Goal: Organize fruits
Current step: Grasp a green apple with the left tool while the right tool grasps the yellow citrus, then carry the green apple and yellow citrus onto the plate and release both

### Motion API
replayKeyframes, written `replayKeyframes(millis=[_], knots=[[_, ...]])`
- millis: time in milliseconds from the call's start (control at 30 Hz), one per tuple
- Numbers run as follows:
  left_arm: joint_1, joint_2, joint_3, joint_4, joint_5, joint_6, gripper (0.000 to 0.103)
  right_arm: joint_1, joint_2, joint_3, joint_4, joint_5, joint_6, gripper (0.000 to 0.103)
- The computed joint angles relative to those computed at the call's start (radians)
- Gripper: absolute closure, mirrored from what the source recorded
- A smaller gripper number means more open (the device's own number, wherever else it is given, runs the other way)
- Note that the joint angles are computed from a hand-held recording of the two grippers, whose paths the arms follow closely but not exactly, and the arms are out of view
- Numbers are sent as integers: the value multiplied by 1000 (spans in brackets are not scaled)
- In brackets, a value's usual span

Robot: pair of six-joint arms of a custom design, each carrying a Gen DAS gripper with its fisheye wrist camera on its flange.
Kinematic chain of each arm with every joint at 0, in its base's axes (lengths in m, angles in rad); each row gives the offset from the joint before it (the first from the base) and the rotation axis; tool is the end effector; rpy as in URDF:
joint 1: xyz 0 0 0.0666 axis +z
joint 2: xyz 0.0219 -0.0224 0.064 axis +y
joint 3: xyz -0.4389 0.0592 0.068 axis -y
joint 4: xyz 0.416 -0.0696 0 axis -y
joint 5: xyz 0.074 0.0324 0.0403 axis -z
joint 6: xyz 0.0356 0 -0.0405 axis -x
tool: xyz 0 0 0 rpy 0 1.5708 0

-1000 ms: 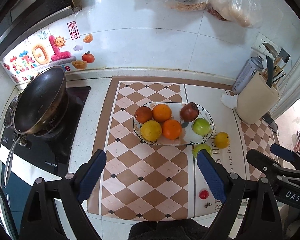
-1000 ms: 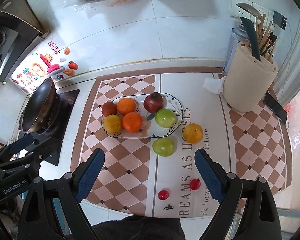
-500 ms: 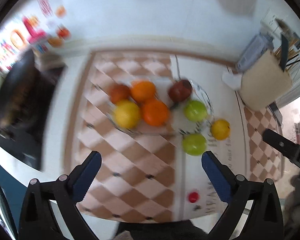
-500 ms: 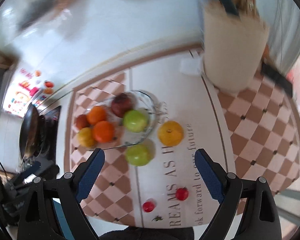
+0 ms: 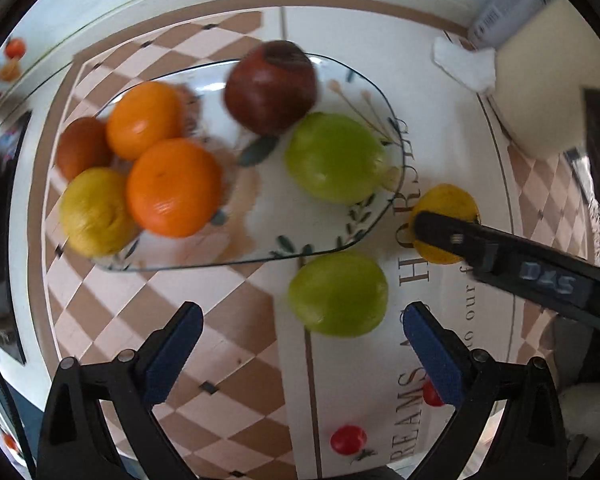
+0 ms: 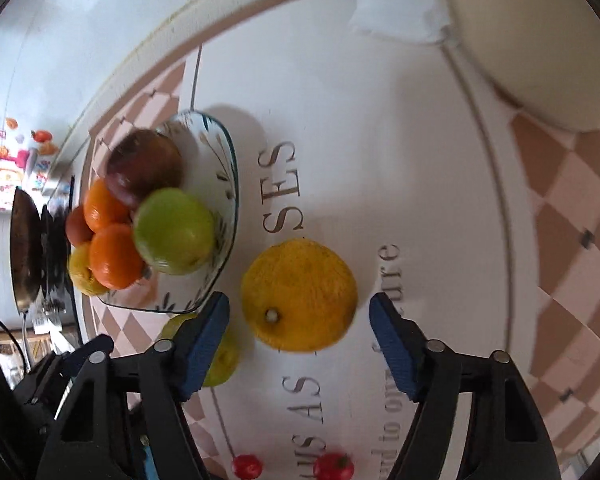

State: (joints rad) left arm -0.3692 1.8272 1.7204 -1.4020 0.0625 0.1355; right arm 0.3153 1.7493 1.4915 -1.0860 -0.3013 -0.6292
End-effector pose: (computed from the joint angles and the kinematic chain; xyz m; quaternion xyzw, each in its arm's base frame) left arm 0.5765 -0.2259 0.3842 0.1174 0.9921 -0.0380 0.0222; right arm 0.5607 0.1936 0.3391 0.1368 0.9729 0.1837 0.0319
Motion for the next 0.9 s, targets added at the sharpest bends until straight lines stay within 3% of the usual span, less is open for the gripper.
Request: replayKeyframes(millis=[167, 233, 300, 400, 500, 900], knots=[[-32, 26, 3, 7, -16, -25, 1, -8, -10, -11, -14, 38, 26, 41], [-44, 24, -6, 23, -25, -44, 6, -26, -30, -38, -9, 23, 10, 41], [-62, 29, -11, 33, -55, -66, 28, -39, -49, -60, -10, 22, -4, 41], [-87, 25, -38, 44, -121, -107, 42, -51, -67, -82, -16, 24, -18, 41], [-86, -8, -84, 84, -111, -122, 42, -48, -84, -98, -24, 26, -20, 41], [41, -153, -250, 68, -85, -117, 42, 99, -79, -92, -19, -24, -3, 41]])
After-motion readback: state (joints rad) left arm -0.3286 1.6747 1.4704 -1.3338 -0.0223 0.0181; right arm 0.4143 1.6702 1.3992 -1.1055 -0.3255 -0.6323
